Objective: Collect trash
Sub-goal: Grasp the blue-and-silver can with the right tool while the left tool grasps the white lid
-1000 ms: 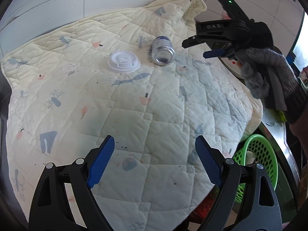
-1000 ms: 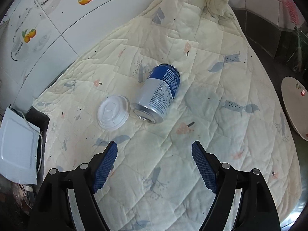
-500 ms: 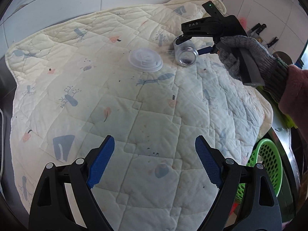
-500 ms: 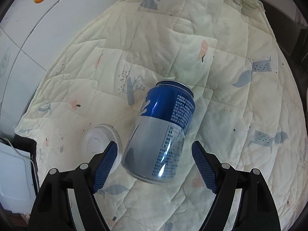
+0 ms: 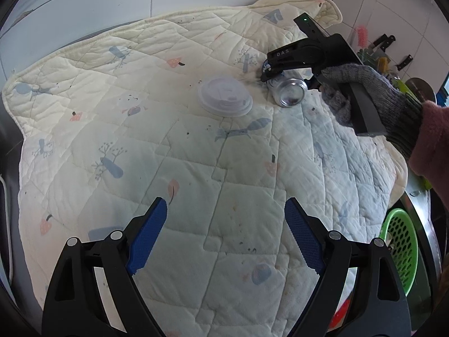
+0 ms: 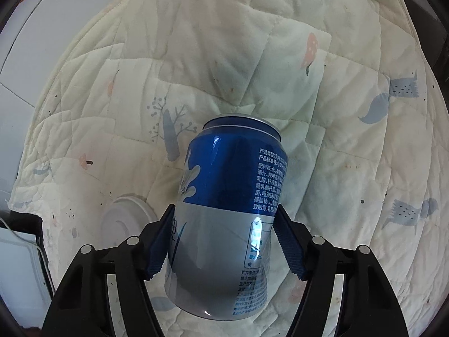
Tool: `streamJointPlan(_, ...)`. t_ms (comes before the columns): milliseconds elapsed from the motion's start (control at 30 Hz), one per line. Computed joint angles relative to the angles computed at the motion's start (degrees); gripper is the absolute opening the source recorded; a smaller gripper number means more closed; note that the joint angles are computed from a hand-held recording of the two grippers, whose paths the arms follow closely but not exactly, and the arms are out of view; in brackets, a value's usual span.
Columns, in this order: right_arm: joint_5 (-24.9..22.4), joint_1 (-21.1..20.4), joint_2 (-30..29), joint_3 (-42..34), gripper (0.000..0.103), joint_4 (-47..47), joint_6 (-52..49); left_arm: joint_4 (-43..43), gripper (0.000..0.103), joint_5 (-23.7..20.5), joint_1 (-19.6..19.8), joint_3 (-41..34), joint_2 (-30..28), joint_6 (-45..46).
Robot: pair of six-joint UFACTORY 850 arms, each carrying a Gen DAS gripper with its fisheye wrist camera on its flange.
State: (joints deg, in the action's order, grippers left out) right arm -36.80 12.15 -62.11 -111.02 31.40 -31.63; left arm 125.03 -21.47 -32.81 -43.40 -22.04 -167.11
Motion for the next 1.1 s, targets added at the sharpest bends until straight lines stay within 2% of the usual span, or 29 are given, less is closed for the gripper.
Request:
streamJointPlan(333, 4.92, -2.11, 8.25, 12.28, 0.063, 6.29, -12.35, -2.65, 0.085, 2.14, 5.29, -7.73, -4.24, 9.69)
streamJointPlan(467, 6.64, -3.4, 12.26, 17.86, 0.063, 9.59, -18.42, 0.52, 0.085, 4.53, 8.12, -11.84, -7.09, 8.44)
streamJointPlan(600, 8.3, -4.65, 15.44, 22.49, 0.063, 12.46, -24.2, -4.46, 0.085, 5.92, 9.51, -16.5, -10.64, 15.21)
streamJointPlan(733, 8.06, -6.52, 18.43, 26.61, 0.063, 15.67, -29.63, -4.97, 0.089, 7.53, 10.75, -20.64, -13.92, 17.61)
streamJointPlan(800, 7.77, -7.26, 19.56, 28.27, 0.063, 17.06, -31.37, -8.83, 0.089, 8.26, 11.2, -22.55, -15.38, 21.78)
streamJointPlan(867, 7.68, -7.73, 20.46, 29.8, 0.063, 18.06, -32.86, -8.07, 0.089, 9.64, 11.87, -24.21, -16.67, 21.53)
streamJointPlan(1100, 7.86, -8.97, 22.57, 33.75, 0.063, 19.6, -35.73, -23.83, 0.09, 10.6, 12.88, -29.45, -20.62, 39.35)
